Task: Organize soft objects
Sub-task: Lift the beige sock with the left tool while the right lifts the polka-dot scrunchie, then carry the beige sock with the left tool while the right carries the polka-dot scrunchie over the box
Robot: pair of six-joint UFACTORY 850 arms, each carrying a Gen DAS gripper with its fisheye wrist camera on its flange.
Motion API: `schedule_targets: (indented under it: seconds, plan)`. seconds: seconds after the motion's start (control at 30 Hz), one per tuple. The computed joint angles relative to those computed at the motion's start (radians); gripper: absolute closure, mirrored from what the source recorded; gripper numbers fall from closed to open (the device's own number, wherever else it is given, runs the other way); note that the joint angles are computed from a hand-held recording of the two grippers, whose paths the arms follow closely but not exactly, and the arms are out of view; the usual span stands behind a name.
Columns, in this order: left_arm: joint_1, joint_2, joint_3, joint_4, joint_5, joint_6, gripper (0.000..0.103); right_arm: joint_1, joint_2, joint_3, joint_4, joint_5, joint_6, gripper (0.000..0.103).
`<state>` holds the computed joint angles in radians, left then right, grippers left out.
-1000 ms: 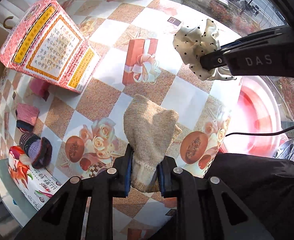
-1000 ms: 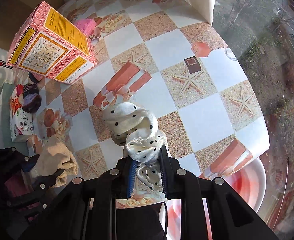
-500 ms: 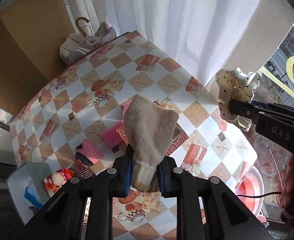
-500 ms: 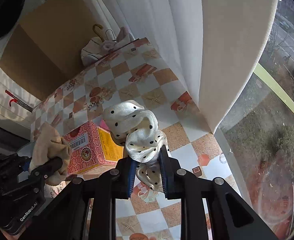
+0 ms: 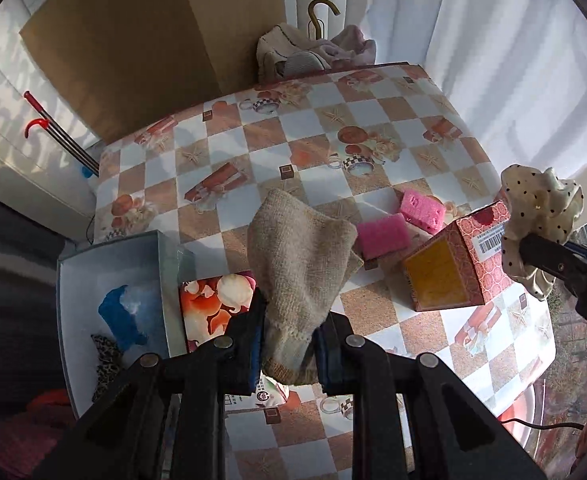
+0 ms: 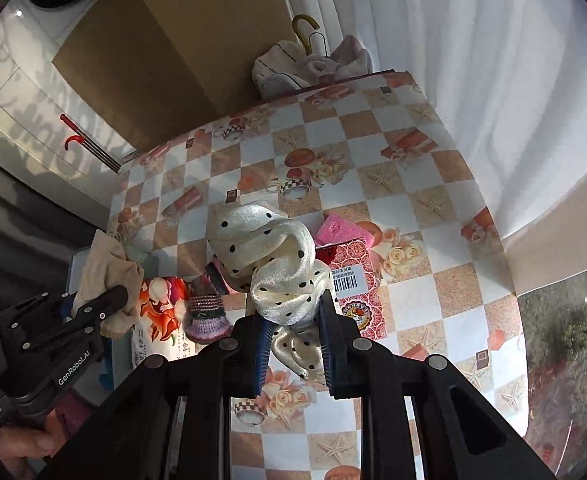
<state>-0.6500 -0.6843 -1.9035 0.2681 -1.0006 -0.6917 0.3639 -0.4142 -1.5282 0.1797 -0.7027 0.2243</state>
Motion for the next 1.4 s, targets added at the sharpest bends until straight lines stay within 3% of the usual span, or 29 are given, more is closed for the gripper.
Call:
schedule_targets:
  seconds: [0.43,1.07,1.4]
  plan:
    - [0.034,0.166,0.292,-0.035,0.093,-0.121,0.080,0.145,-0.051,-0.049,-0.029,-0.059,-0.081,0.080]
    - [0.067,0.341,0.571,-0.041,0.160,-0.298,0.080,0.253,-0.171,-0.186,-0.022,-0.172,-0.216,0.080]
    - [0.074,0.409,0.669,-0.012,0.152,-0.371,0.080,0.297,-0.214,-0.233,-0.011,-0.203,-0.272,0.080]
